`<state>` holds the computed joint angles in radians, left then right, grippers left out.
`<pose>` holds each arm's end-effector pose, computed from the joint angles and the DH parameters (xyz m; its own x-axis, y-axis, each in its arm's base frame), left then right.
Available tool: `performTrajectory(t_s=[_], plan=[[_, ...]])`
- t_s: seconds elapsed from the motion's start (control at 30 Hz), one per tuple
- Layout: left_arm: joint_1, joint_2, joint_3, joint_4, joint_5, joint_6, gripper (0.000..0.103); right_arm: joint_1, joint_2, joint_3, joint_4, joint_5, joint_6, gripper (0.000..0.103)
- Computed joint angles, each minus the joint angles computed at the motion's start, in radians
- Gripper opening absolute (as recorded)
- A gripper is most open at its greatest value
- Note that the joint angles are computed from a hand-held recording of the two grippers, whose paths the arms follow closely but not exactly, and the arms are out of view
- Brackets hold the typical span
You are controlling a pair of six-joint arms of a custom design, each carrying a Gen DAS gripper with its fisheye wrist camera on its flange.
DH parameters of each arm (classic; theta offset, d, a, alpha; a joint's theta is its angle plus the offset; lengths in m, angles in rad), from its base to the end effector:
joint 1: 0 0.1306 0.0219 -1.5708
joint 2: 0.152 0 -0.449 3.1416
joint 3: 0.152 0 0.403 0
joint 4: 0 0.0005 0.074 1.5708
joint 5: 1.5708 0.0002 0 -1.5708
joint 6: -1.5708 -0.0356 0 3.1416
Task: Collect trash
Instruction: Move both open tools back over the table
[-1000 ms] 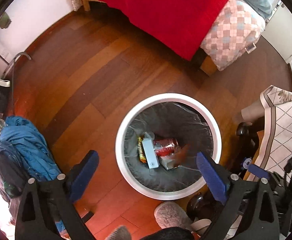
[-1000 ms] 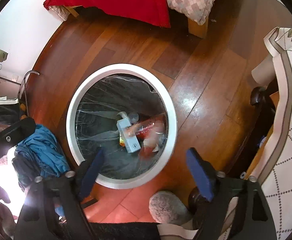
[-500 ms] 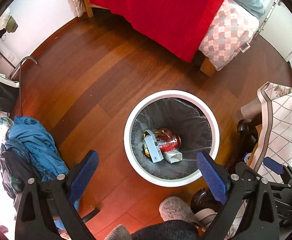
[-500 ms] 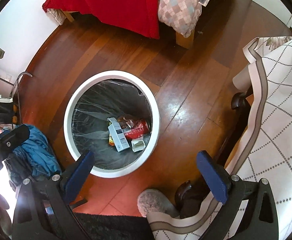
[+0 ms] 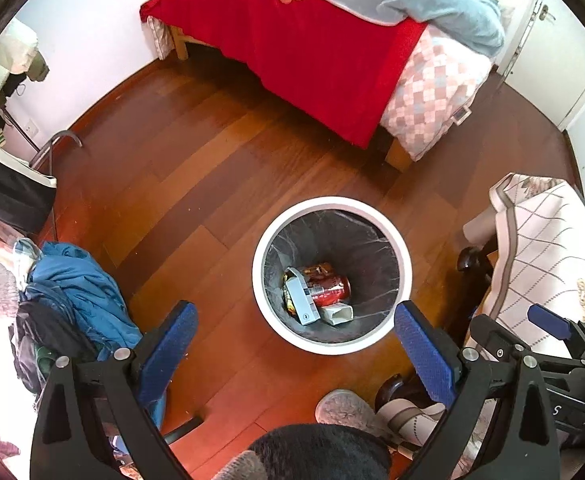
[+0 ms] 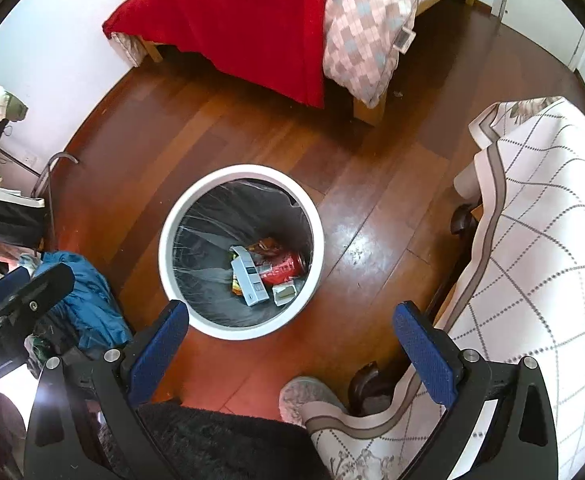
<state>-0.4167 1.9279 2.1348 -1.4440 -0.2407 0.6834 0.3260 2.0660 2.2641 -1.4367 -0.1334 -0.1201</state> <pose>0.6164 -0.2641 0.5028 -0.8731 -0.2842 -0.3962 -0.2961 0.9546 -0.0322 0.6838 0.2356 0.4647 -0.9320 -0.1897 -0.3087 -0.2486 0.9546 0.1639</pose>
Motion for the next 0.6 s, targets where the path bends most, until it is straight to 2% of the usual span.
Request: performTrajectory(t_s=[0.2, 0.37, 0.53, 0.6], plan=[[-0.037, -0.038, 0.044, -0.052, -0.073, 0.036, 0.1, -0.008, -0.097, -0.064, 0.048, -0.032, -0.013, 0.103], [-0.095, -0.053, 0.101, -0.05, -0.144, 0.019, 0.1, -0.051, -0.216, -0.152, 0.114, -0.126, -0.078, 0.103], [-0.171, 0.003, 0.205, -0.035, -0.134, -0.013, 0.1, -0.146, -0.358, -0.278, 0.164, -0.2, -0.136, 0.103], [-0.214, 0.063, 0.282, -0.045, -0.129, -0.047, 0.1, -0.199, -0.405, -0.321, 0.165, -0.204, -0.141, 0.103]])
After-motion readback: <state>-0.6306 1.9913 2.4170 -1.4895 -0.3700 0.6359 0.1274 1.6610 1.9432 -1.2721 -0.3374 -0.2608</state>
